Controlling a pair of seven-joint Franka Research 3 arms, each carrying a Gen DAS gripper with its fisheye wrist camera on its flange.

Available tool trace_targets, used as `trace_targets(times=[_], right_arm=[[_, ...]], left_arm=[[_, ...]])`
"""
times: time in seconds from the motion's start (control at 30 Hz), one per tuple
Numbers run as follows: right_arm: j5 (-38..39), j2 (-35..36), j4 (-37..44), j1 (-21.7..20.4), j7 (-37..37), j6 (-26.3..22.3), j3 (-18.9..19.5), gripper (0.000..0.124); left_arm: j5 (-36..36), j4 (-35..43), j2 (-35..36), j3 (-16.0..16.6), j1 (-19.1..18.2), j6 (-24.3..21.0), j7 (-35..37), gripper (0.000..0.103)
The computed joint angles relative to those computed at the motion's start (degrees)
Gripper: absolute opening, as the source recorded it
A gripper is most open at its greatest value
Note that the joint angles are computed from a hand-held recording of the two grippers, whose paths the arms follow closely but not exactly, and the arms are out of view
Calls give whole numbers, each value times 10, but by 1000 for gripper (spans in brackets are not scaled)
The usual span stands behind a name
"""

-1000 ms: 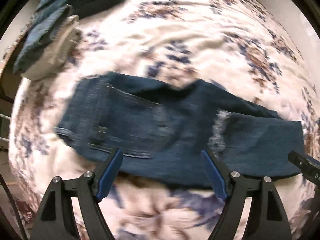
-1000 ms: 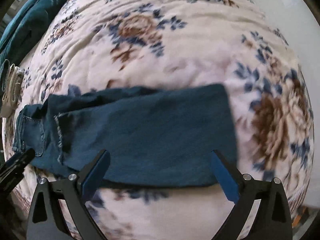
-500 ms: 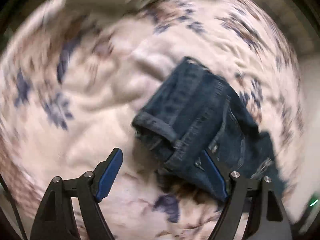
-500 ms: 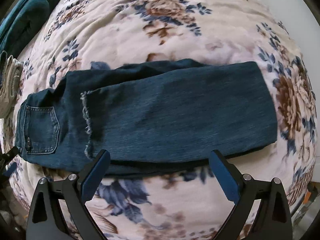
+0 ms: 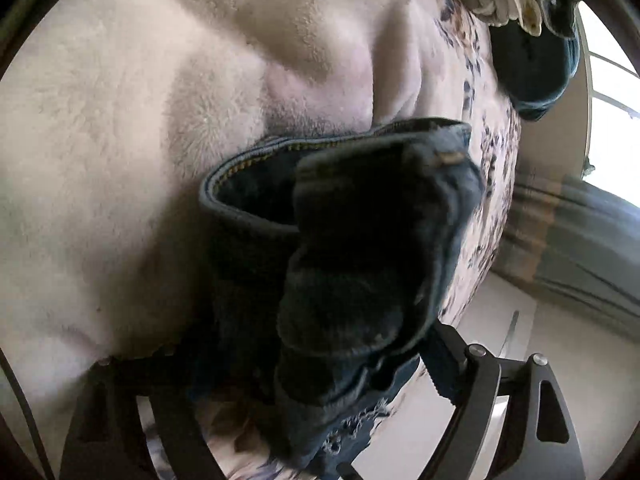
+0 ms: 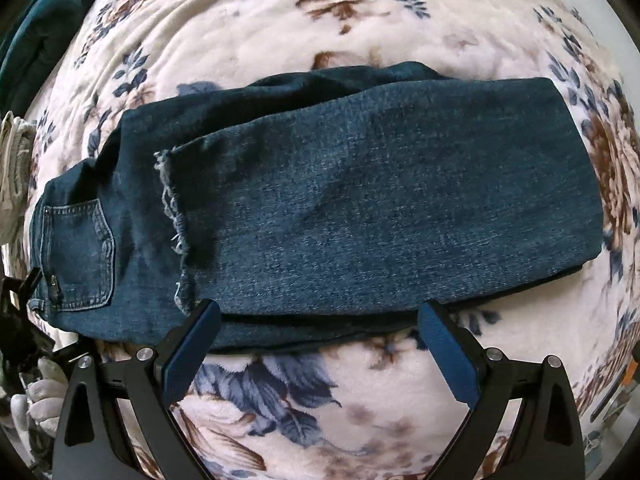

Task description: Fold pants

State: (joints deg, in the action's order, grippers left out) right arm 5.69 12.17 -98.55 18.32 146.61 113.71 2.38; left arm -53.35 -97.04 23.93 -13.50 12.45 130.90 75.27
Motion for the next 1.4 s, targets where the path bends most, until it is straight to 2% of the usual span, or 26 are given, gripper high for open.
trace_targets(times=[0.17, 0.2, 0.23, 0.27, 0.33, 0.43, 0.53, 0.6, 0.73, 0.83, 1.0, 1.17, 1.23, 1.4], right_arm=[[3, -1, -3, -3, -3, -1, -1, 101], [6, -1, -4, -3, -4, 0, -1, 101], [10, -3, -6, -5, -6, 2, -1, 101], [13, -4, -7, -7, -10, 4, -1, 101], [15, -6, -10, -10, -19, 8, -3, 101], [19, -5, -10, -13, -29, 6, -3, 101], [31, -12, -23, -12, -22, 11, -1, 101], [36, -22, -36, -13, -17, 20, 0, 101], [35, -36, -56, -13, -22, 28, 2, 101], [36, -45, -72, -18, -31, 28, 1, 101], [25, -74, -108, -30, -25, 36, -5, 101], [20, -112, -156, -51, -29, 53, -12, 101], [16, -129, -175, -61, -33, 58, -14, 101], [-3, -196, -244, -96, -43, 75, -24, 101]], left_arm=[[-31, -27, -9, -4, 1, 28, 11, 84], [-28, -34, -20, -2, -3, 36, 12, 80], [-24, -40, -32, -1, -7, 43, 12, 67], [-38, -50, -46, -4, -7, 53, 26, 59], [-41, -54, -62, -2, -13, 61, 53, 58], [-14, -40, -49, 7, -27, 57, 69, 58], [-38, -34, -13, 2, -16, 34, 65, 63], [-47, -38, -12, -1, -10, 35, 72, 61], [-14, -45, -41, 0, -24, 57, 94, 38], [30, -45, -63, 5, -41, 65, 99, 29], [135, -44, -113, 8, -83, 92, 124, 24], [170, -56, -161, -3, -125, 117, 181, 22], [197, -50, -167, -6, -152, 126, 186, 22], [212, -81, -207, -22, -209, 136, 227, 21]])
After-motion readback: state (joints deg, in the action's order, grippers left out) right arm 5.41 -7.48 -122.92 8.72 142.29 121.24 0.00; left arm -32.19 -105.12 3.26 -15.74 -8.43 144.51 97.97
